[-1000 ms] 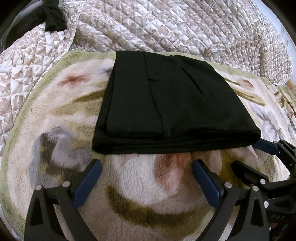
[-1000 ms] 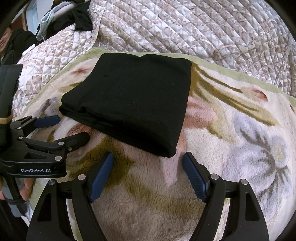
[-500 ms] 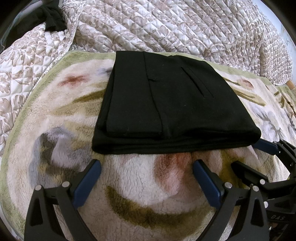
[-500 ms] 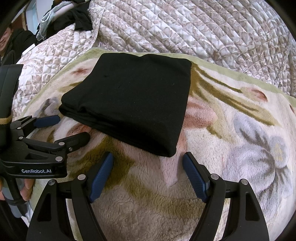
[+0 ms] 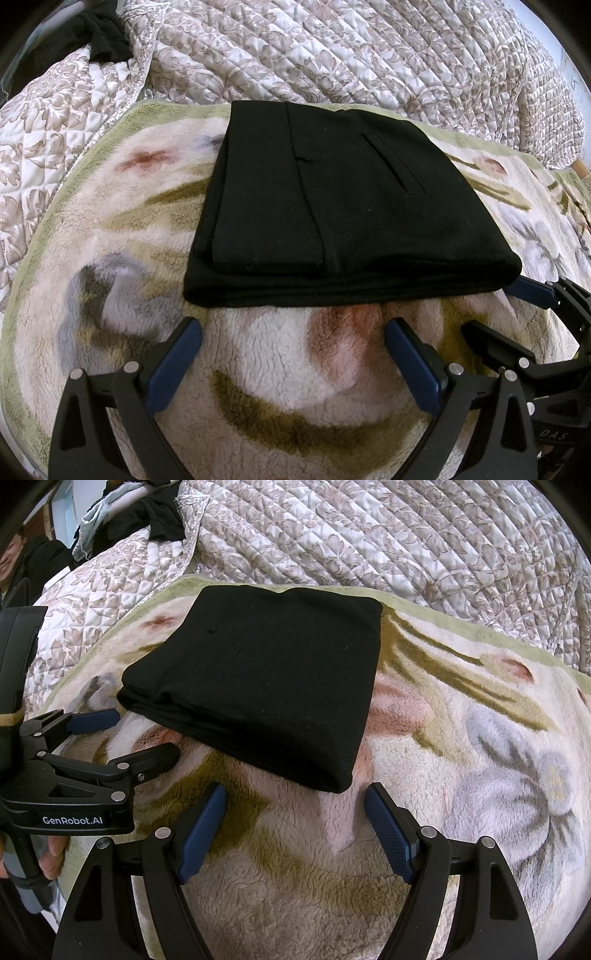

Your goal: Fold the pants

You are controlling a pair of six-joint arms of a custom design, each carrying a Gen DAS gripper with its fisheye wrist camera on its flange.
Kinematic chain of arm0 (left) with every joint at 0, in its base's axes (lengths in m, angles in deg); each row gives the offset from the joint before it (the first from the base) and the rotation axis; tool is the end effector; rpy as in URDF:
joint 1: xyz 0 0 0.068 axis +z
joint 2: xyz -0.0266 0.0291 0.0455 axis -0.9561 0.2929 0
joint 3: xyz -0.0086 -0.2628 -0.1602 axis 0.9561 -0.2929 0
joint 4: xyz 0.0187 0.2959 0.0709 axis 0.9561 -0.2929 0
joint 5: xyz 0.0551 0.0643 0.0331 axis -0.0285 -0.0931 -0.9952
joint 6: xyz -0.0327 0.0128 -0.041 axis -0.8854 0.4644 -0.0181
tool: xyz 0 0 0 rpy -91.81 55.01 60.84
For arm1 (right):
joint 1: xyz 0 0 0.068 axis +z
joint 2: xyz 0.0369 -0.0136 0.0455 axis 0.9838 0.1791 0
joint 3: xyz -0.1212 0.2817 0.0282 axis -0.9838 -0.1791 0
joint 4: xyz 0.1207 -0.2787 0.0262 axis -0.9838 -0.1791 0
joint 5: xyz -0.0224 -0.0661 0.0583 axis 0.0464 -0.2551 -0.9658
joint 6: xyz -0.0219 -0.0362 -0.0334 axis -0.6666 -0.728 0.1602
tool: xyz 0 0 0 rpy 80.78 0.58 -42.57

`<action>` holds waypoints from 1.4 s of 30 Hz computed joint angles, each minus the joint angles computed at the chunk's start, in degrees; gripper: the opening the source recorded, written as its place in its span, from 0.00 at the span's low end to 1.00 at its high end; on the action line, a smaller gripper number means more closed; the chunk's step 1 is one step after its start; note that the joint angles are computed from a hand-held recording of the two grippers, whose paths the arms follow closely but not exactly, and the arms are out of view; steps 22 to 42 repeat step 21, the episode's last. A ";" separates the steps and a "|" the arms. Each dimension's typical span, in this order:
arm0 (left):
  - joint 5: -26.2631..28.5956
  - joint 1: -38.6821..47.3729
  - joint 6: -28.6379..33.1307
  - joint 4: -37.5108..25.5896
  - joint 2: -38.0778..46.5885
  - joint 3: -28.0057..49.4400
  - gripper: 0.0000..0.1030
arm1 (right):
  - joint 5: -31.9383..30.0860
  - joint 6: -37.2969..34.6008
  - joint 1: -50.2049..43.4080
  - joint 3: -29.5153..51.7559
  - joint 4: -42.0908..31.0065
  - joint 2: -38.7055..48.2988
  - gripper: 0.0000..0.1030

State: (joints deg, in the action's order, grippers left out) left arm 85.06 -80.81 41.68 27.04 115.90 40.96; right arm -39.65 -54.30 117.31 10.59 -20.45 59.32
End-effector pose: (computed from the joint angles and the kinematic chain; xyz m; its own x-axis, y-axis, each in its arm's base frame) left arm 0.1930 -0.0301 0.0637 -0.7919 0.1303 -0.5966 0.2116 0.9750 -0.0680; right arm 0.1395 0.0980 0.0916 -0.7866 -0.1203 -0.6056 -0.2057 0.9758 0.0734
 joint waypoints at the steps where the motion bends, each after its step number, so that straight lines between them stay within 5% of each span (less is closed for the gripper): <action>1: 0.00 0.00 0.00 0.00 0.00 0.00 0.98 | 0.00 0.00 0.00 0.00 0.00 0.00 0.75; 42: -0.22 -0.40 -0.43 0.55 0.50 -0.16 0.99 | 0.12 -0.29 -0.33 -0.18 1.06 0.58 0.75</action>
